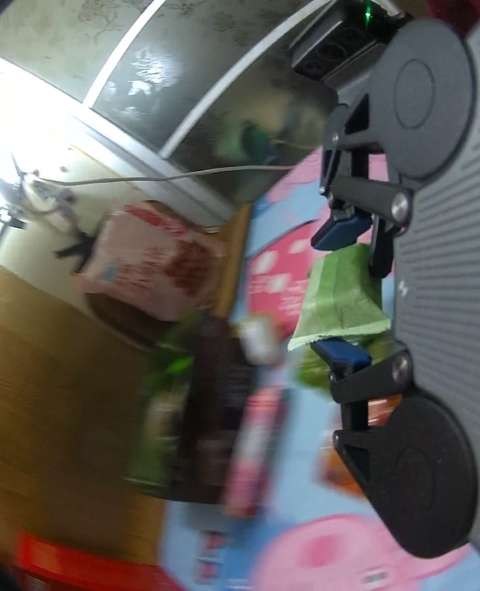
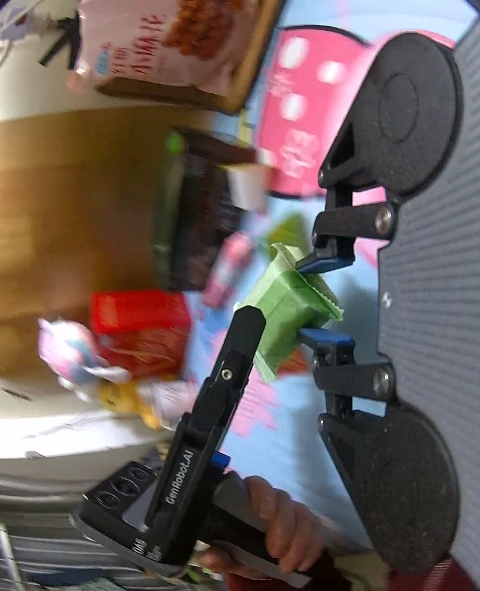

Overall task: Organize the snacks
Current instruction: 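Lower the pale green packet into the black tin box and release, then grasp the pink stick box with the left gripper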

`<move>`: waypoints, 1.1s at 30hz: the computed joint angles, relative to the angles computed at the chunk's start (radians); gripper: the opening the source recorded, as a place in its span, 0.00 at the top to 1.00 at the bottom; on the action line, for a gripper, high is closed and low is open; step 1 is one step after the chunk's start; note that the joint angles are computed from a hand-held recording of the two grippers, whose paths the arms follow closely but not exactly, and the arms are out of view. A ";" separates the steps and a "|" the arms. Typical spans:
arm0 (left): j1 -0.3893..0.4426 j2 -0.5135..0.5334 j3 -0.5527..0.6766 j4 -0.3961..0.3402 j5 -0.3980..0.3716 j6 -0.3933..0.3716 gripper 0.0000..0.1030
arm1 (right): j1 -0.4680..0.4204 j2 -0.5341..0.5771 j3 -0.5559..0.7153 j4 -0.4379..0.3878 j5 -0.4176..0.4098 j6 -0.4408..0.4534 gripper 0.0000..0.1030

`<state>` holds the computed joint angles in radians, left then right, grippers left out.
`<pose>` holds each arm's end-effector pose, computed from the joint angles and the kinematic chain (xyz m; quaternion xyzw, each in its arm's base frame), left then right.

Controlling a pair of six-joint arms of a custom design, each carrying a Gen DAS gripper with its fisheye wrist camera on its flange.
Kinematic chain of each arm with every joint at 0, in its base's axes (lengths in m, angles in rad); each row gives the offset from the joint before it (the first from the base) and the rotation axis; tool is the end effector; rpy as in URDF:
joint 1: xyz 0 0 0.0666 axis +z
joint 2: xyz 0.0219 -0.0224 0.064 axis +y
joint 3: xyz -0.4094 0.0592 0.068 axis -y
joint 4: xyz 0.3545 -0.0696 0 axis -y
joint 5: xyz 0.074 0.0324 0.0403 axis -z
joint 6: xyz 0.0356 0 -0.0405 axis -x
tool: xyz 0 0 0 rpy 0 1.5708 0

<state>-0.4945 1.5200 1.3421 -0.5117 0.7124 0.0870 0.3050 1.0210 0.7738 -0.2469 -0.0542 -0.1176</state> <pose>0.4251 -0.2561 0.4158 0.3172 0.8001 -0.4168 0.2925 0.2915 0.0934 0.3763 -0.0941 0.8532 0.1302 0.4963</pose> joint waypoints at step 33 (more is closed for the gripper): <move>0.087 0.093 0.014 0.186 -0.379 0.214 0.35 | -0.091 0.347 0.227 0.052 0.006 -0.099 0.41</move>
